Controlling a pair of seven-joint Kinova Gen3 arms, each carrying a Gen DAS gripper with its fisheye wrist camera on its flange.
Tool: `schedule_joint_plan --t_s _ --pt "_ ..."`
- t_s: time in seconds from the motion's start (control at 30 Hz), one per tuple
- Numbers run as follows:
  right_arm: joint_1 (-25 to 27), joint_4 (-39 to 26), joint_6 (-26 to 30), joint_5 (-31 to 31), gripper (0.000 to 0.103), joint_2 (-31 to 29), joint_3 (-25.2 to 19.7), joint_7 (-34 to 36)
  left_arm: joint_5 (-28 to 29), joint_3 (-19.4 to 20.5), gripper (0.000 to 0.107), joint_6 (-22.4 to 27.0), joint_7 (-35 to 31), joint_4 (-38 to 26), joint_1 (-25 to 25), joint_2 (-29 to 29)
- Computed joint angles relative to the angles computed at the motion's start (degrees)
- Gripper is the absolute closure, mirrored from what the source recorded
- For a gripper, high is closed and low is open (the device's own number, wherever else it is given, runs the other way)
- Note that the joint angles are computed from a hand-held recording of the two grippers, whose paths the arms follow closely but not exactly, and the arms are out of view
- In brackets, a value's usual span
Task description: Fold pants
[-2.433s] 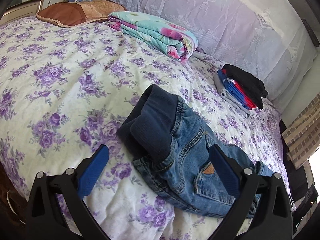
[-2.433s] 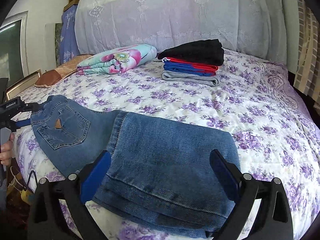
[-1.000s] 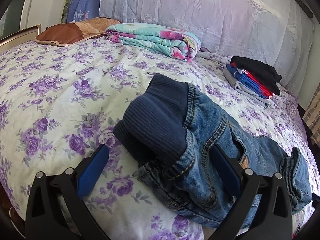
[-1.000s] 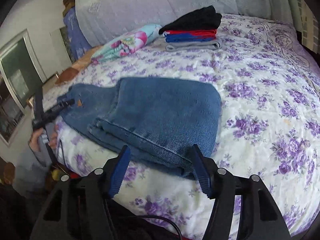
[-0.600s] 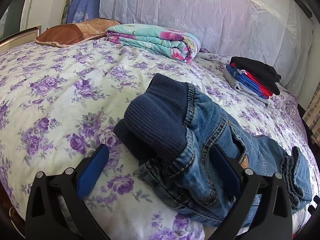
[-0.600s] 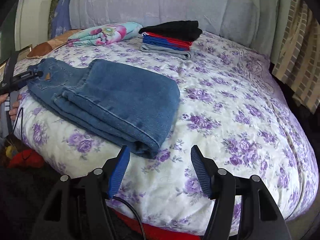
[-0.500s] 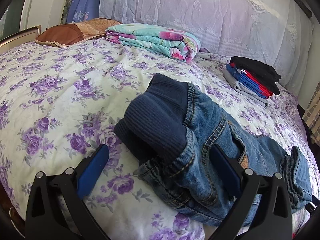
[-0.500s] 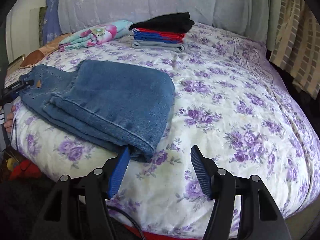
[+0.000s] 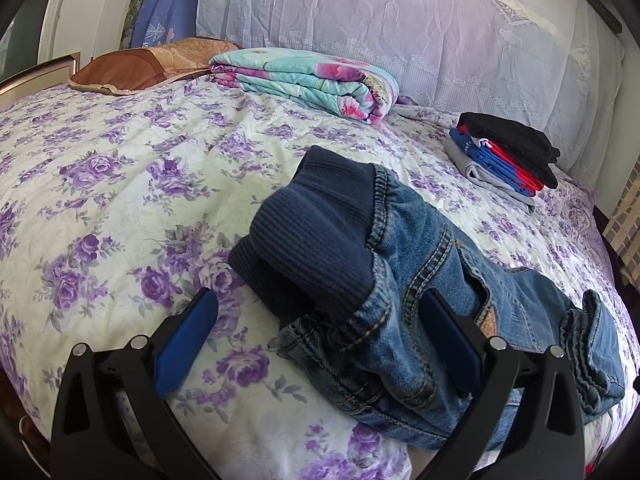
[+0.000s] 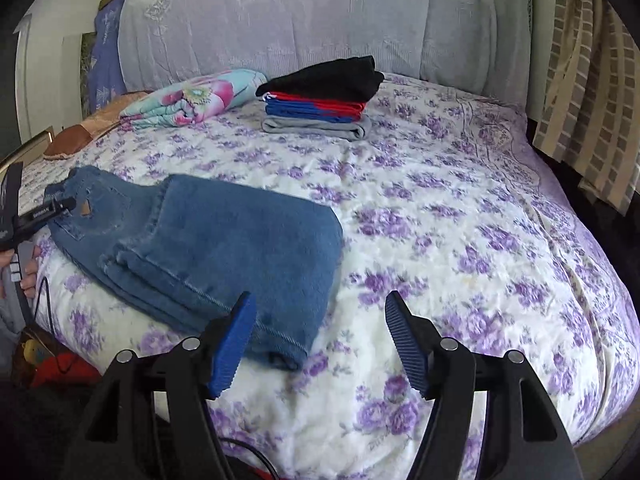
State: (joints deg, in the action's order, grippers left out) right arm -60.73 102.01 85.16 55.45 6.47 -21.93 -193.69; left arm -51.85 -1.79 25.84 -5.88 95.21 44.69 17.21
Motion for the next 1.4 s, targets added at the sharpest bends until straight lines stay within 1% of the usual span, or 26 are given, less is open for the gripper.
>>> schedule_joint_plan --t_s 0.07,0.13,0.17,0.2,0.23,0.27,0.3,0.37,0.43,0.47,0.53,0.6,0.63,0.67,0.7,0.77,0.87,0.93,1.0,1.07,1.13,1.17,1.23,1.3,1.33,1.4 --pt "1.8 -0.7 -2.8 1.8 0.035 0.3 1.3 1.3 0.2 0.1 0.008 0.1 -0.2 0.0 -0.1 0.0" --pt "3.9 -1.3 -7.0 2.7 0.03 1.1 2.9 1.7 0.1 0.1 0.008 0.1 -0.2 0.0 -0.1 0.0" --pt "6.4 -1.9 -9.4 2.1 0.025 1.7 2.1 2.1 0.1 0.1 0.008 0.1 -0.1 0.0 0.0 0.0" --pt "9.1 -3.0 -11.7 0.5 0.023 2.7 1.5 3.4 -0.1 0.0 0.008 0.0 0.0 0.0 0.0 0.0" --pt "10.7 -4.3 -13.8 -1.8 0.022 4.2 1.8 5.6 -0.1 0.0 0.008 0.0 0.0 0.0 0.0 0.0" --pt "11.2 -5.0 -14.9 -3.2 0.017 5.7 2.6 7.6 -0.3 -0.1 0.008 -0.2 0.2 0.2 0.1 -0.1" --pt "10.7 -5.4 -15.1 -3.6 0.016 6.1 3.5 8.6 -0.4 -0.1 0.008 -0.3 0.4 0.2 0.1 -0.1" --pt "8.6 -7.1 -13.6 -4.0 0.016 6.2 5.4 9.6 -0.8 -0.3 0.008 -0.7 0.7 0.4 0.2 -0.1" --pt "5.5 -8.1 -14.0 -2.2 0.016 5.1 8.5 9.3 -2.0 -0.8 0.008 -0.7 2.0 0.5 0.9 0.0" --pt "5.0 -9.1 -14.4 -1.2 0.016 5.2 8.9 10.2 -2.5 -1.0 0.008 -0.6 2.6 0.5 1.1 0.1" --pt "7.2 -11.6 -16.9 -0.9 0.016 6.3 7.7 14.4 -2.7 -0.7 0.008 -0.7 2.8 0.6 0.9 0.0" --pt "12.2 -15.3 -18.4 -3.5 0.015 9.4 4.0 19.0 -2.6 -0.4 0.008 -1.0 2.6 0.7 0.6 0.0" --pt "13.5 -17.9 -17.9 -5.6 0.015 11.9 3.1 21.4 -2.5 -0.4 0.008 -1.3 2.5 0.9 0.4 -0.2" --pt "13.7 -20.2 -16.5 -6.7 0.009 14.4 2.8 23.7 -2.5 -0.3 0.008 -1.5 2.4 1.0 0.3 -0.2" --pt "12.8 -22.2 -14.5 -6.9 0.008 15.9 3.5 26.0 -2.8 -0.5 0.008 -2.0 2.6 1.3 0.4 -0.3" --pt "8.7 -24.8 -13.5 -7.0 0.008 16.3 7.8 29.1 -3.7 -1.1 0.008 -3.2 3.4 1.9 0.6 -0.5" --pt "3.6 -27.7 -16.1 -6.2 0.008 15.9 14.1 31.1 -5.4 -2.1 0.008 -4.6 5.3 2.6 1.1 -0.7" --pt "4.0 -31.7 -18.6 -8.1 0.008 17.5 15.0 35.6 -5.3 -1.9 0.008 -4.7 5.1 2.7 1.0 -0.7" --pt "7.3 -36.5 -20.1 -10.7 0.008 20.5 12.2 40.3 -4.6 -1.5 0.008 -4.7 4.3 2.7 0.4 -0.8" --pt "12.3 -41.8 -20.0 -14.3 0.008 24.5 6.9 44.9 -2.6 -0.4 0.008 -4.2 1.9 2.3 -0.6 -0.8" --pt "15.8 -46.8 -17.5 -18.6 0.008 29.2 2.6 49.6 -0.8 0.2 0.008 -3.9 -0.4 1.9 -1.3 -0.7" --pt "16.5 -48.1 -16.9 -19.7 0.004 30.3 2.0 51.0 0.4 0.7 0.008 -3.7 -1.8 1.6 -1.8 -0.7" --pt "15.6 -47.4 -17.7 -20.3 0.004 29.5 3.3 51.0 2.2 0.9 0.008 -3.5 -4.0 1.2 -2.2 -0.7" --pt "13.7 -42.9 -21.4 -18.9 0.004 25.4 6.1 47.3 6.1 1.5 0.008 -3.8 -7.7 0.8 -3.3 -0.8" --pt "11.2 -40.2 -22.6 -16.8 0.004 22.8 8.8 45.0 8.3 2.9 0.008 -3.5 -10.0 0.5 -4.8 -1.0" --pt "5.9 -34.9 -24.0 -12.1 0.004 18.1 13.9 41.9 12.9 7.8 0.008 -2.5 -14.6 -0.6 -9.9 -1.0"
